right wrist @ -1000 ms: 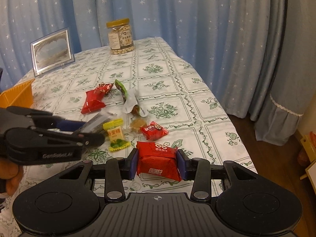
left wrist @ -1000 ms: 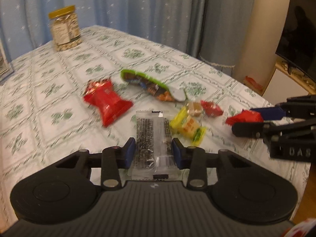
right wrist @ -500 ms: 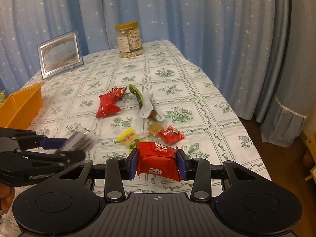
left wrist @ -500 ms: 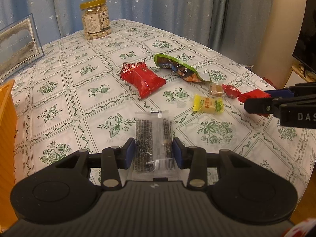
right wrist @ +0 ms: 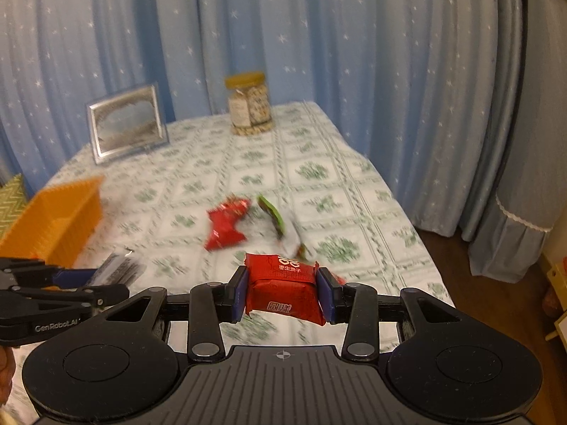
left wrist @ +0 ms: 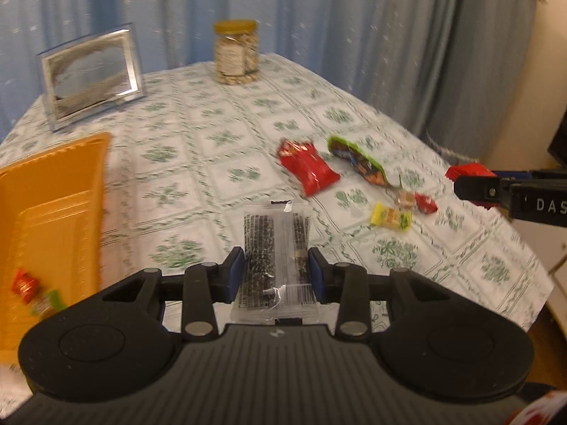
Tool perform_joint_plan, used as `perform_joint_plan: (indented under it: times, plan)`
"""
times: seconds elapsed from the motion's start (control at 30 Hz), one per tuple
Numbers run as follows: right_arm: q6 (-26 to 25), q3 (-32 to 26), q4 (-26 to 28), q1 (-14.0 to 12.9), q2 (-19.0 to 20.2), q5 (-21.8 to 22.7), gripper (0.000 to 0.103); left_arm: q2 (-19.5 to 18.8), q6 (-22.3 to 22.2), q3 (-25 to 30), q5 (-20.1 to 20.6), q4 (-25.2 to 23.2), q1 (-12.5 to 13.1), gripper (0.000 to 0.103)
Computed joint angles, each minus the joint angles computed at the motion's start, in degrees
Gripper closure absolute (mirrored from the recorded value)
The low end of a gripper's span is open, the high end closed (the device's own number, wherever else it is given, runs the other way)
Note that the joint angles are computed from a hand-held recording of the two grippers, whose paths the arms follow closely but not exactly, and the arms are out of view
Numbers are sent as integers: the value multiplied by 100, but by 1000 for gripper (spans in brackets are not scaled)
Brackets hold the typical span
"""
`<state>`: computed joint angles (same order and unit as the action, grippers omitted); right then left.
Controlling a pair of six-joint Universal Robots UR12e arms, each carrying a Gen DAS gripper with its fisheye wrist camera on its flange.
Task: Organize snacks
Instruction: 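Carry both held packets over the orange tray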
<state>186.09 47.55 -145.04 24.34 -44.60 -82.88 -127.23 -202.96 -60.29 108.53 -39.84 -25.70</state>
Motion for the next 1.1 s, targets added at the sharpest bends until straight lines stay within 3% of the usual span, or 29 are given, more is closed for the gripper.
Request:
perform_joint_plan:
  times: [0.6,1.1]
  plan:
    - [-28,-81,99,383,-175,590,62,1210,-1251,-1316,1036,15,-73,68]
    - [-303,-496,300,639,9,851,62,1708,-1688,-1897,1415,100,-5,68]
